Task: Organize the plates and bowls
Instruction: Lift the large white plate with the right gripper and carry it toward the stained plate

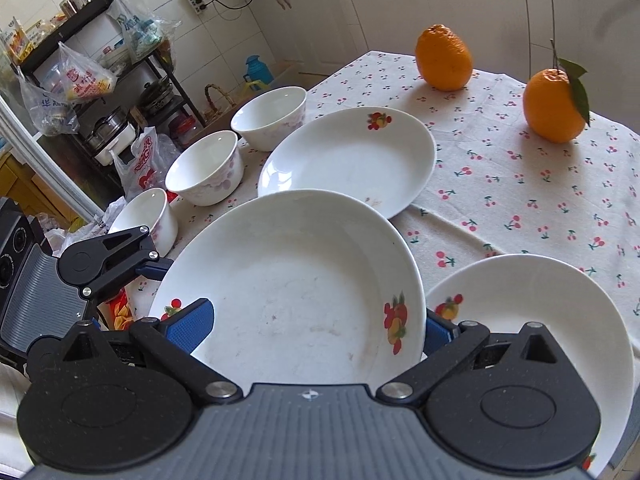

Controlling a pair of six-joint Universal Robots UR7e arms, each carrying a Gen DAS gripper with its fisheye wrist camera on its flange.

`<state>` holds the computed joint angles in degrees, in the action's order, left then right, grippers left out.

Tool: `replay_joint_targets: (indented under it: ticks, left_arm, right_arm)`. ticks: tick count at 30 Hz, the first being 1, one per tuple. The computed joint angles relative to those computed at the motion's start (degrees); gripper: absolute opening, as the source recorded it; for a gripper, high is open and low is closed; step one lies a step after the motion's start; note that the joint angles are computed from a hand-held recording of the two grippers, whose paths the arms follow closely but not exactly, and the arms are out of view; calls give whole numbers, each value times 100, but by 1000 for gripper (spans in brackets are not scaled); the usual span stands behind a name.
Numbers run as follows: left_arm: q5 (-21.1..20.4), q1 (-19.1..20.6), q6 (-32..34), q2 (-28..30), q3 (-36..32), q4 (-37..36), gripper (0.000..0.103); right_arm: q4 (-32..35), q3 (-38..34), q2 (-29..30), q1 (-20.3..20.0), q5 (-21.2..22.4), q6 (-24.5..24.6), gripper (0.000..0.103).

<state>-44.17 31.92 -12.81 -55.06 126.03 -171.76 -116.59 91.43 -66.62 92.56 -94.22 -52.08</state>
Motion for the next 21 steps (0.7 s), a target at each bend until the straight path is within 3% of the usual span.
replay_joint_targets:
  ticks: [11,21]
  left_arm:
    - [-449,342,683,574,-782,-122,101]
    - [-550,498,1108,1002,-1241,-212,101]
  right_arm:
    - [-159,-261,-67,-323,63,25,103]
    - [-364,-385,-58,-617,141,71,103]
